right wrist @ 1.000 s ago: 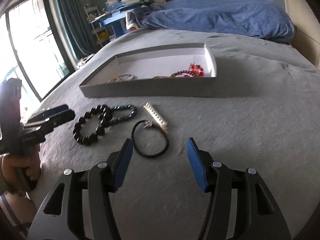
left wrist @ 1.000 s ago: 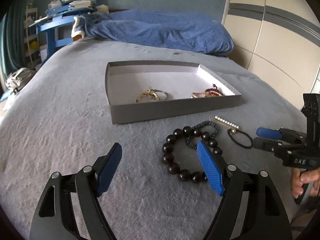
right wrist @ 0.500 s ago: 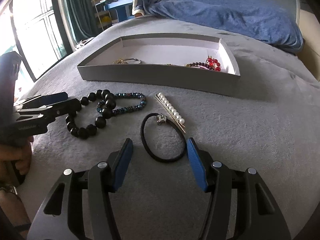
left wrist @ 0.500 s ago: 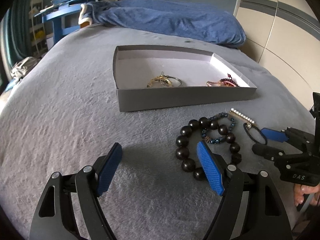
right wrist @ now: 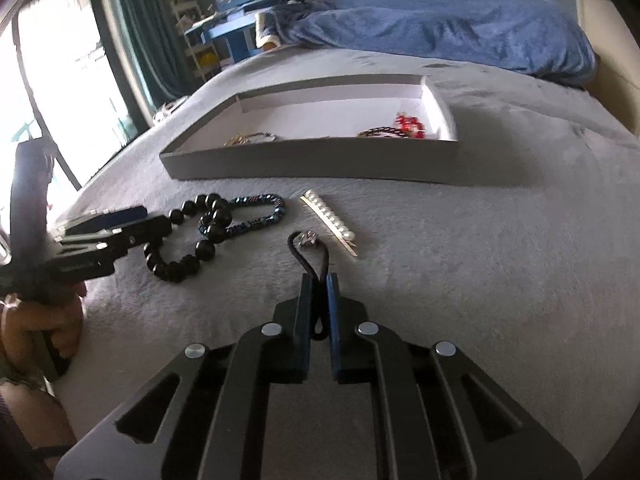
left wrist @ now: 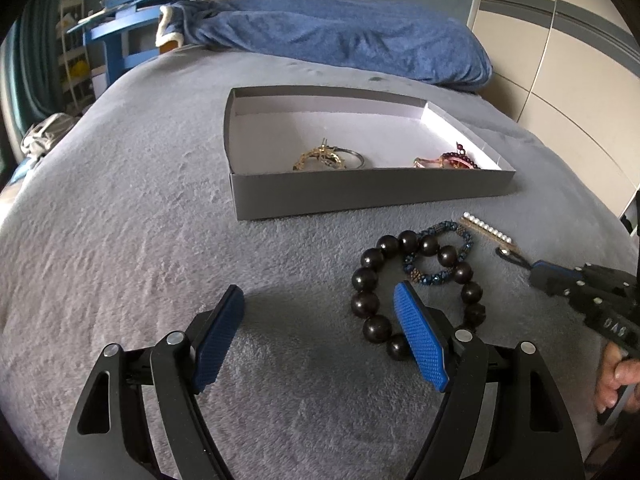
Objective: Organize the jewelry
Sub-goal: 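Grasp the black cord bracelet with the right tool, then grasp the large black bead bracelet with the left tool while the right tool holds the cord bracelet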
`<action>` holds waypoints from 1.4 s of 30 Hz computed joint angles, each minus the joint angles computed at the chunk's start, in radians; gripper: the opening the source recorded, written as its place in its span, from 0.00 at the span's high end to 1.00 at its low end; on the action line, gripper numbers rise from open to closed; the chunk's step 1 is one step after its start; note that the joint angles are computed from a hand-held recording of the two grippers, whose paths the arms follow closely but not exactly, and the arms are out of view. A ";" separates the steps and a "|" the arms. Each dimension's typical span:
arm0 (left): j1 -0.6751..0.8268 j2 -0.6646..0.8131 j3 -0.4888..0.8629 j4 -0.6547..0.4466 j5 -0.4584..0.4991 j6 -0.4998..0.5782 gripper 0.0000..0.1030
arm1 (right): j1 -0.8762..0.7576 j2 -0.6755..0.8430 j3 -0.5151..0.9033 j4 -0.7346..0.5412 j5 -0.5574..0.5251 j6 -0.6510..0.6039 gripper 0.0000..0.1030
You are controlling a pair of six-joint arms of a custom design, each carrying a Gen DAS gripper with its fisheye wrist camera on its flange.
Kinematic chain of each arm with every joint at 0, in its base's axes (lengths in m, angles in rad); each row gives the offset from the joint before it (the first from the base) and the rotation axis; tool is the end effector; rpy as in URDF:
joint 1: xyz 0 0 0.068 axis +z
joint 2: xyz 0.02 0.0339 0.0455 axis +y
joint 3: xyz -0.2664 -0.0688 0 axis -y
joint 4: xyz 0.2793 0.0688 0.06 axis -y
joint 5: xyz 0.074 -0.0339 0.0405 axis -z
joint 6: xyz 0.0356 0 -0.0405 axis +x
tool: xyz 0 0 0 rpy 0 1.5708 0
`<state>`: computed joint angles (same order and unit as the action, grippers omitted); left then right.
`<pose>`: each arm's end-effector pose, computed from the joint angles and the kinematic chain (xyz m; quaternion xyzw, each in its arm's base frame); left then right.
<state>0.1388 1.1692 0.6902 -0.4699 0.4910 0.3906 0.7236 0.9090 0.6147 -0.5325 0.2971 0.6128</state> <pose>0.2527 0.0184 0.1976 0.1897 0.9069 -0.1457 0.3470 0.1674 0.1340 0.2206 0.0027 0.9229 0.1145 0.3676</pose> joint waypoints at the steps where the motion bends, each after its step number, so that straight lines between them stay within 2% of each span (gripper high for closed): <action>1: -0.001 0.004 0.002 -0.001 -0.001 -0.001 0.24 | -0.006 -0.029 -0.009 -0.017 0.003 0.003 0.93; 7: -0.006 0.013 0.006 -0.003 -0.004 0.002 0.24 | -0.070 -0.150 -0.056 -0.089 -0.022 0.016 0.93; 11: -0.003 -0.019 -0.012 0.001 0.025 0.021 0.27 | -0.092 -0.124 -0.055 -0.087 -0.046 0.028 0.93; 16: -0.035 -0.023 -0.013 -0.019 0.017 0.059 0.43 | -0.108 -0.115 -0.057 -0.083 -0.066 0.027 0.93; 20: -0.057 -0.009 -0.008 -0.026 -0.010 0.066 0.50 | -0.116 -0.114 -0.060 -0.077 -0.075 0.026 0.93; 23: -0.063 -0.007 -0.007 -0.031 -0.017 0.069 0.59 | -0.105 -0.109 -0.056 -0.077 -0.061 0.028 0.93; 26: -0.071 -0.017 -0.012 -0.031 -0.018 0.079 0.69 | -0.103 -0.116 -0.059 -0.076 -0.055 0.026 0.93; 29: -0.067 -0.027 -0.018 -0.027 -0.012 0.080 0.84 | -0.104 -0.142 -0.070 -0.076 -0.053 0.028 0.93; 42: 0.023 -0.060 -0.003 -0.066 0.138 0.098 0.85 | -0.051 -0.263 -0.103 -0.063 -0.006 0.036 0.93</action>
<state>0.1620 1.1092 0.6870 -0.5354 0.6289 0.4889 0.6730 0.6462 0.5115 -0.5954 0.2913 0.6490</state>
